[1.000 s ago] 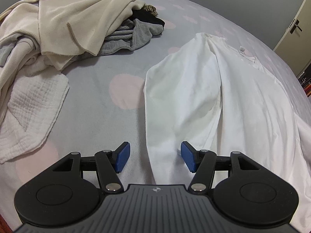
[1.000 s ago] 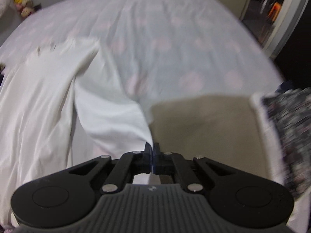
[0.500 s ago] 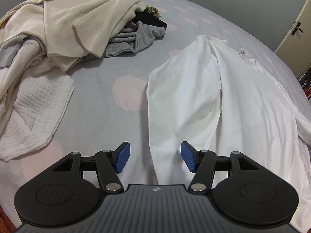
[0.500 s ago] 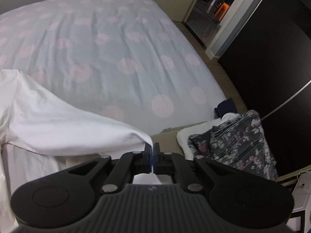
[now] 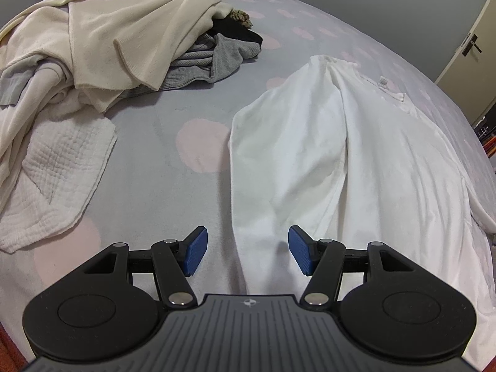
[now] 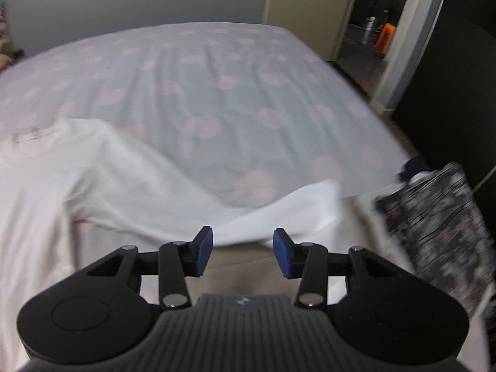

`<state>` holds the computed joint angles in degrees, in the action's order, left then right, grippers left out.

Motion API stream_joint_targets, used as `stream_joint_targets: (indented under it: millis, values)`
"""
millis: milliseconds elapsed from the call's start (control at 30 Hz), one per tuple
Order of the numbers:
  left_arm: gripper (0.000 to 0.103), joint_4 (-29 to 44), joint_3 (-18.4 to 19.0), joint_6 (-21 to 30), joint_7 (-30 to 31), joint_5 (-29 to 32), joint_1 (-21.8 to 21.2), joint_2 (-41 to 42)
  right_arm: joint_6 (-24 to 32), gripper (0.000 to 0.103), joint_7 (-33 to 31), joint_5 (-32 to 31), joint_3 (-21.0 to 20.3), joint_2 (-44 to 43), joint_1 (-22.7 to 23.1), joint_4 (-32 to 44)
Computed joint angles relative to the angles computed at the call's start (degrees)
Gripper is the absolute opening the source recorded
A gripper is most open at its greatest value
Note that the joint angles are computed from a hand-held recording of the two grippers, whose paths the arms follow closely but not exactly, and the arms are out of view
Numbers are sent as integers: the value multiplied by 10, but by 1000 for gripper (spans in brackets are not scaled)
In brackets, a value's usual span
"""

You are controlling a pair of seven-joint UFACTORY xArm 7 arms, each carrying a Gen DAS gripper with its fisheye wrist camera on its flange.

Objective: Fold clothes

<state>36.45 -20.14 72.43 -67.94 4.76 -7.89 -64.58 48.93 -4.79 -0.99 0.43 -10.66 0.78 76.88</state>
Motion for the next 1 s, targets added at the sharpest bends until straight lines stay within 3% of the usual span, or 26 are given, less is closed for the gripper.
stream_joint_targets:
  millis: [300,567,833,1000]
  values:
    - [56,20,-8,14,-4,-9,-7,-1,-42,49,-7,99,5,-112,49,-164]
    - [56,30,-19,33,-11,-24,-21,-10,-117,64,-35,124,20,-175,105,-260]
    - [58,26,-27,52,-20,-47,-37,-39,-185,68,-21,106,30,-205,121,-327]
    - [58,3,-25,19,-34,-69,-46,-53,-188,68,-5,112,23,-199,125,-330]
